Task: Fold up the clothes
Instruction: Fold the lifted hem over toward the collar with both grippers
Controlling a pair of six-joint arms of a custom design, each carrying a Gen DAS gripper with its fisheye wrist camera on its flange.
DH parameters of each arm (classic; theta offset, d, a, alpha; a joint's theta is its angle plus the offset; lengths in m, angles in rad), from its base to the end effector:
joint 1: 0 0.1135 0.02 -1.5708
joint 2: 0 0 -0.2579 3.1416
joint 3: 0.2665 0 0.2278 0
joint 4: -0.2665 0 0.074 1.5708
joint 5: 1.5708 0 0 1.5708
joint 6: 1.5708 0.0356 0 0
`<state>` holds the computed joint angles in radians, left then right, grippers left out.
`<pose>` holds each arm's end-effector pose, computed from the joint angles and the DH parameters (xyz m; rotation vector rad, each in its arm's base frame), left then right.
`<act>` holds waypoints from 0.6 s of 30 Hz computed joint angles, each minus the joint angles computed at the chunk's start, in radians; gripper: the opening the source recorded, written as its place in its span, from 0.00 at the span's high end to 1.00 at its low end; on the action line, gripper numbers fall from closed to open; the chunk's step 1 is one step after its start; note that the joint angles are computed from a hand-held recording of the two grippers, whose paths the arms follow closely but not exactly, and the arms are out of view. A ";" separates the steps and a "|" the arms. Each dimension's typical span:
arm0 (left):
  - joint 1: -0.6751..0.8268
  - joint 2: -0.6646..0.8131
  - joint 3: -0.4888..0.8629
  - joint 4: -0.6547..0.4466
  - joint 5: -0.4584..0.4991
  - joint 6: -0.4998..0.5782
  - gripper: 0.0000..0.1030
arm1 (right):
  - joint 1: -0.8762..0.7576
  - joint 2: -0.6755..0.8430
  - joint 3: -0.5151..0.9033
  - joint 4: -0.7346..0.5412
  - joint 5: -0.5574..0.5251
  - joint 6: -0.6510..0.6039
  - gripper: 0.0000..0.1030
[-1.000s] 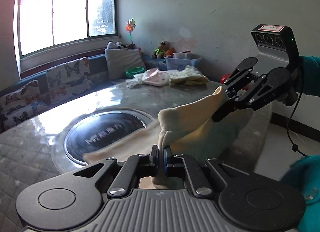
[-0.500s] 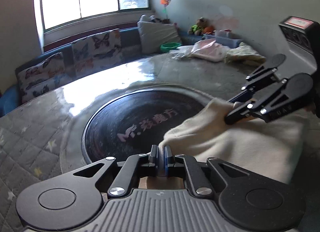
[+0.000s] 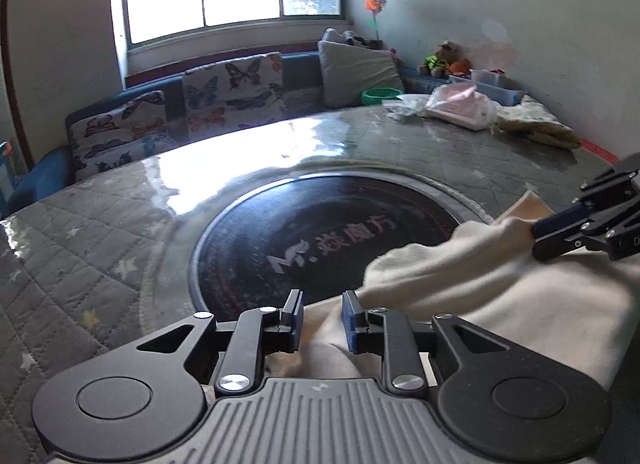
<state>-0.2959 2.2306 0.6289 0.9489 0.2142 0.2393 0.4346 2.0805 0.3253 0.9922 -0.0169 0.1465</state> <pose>0.3017 -0.0999 0.0297 0.6996 2.1063 -0.2692 0.2208 0.1032 0.0358 -0.3464 2.3287 0.3073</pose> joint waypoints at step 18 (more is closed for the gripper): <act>-0.101 -0.026 0.126 -0.256 0.100 -0.048 0.79 | 0.061 0.042 0.145 -0.070 0.042 0.054 0.81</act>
<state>-0.3970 2.2047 0.7548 0.6925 0.3139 0.1911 0.4955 2.1229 0.4707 0.9222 0.0251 0.2008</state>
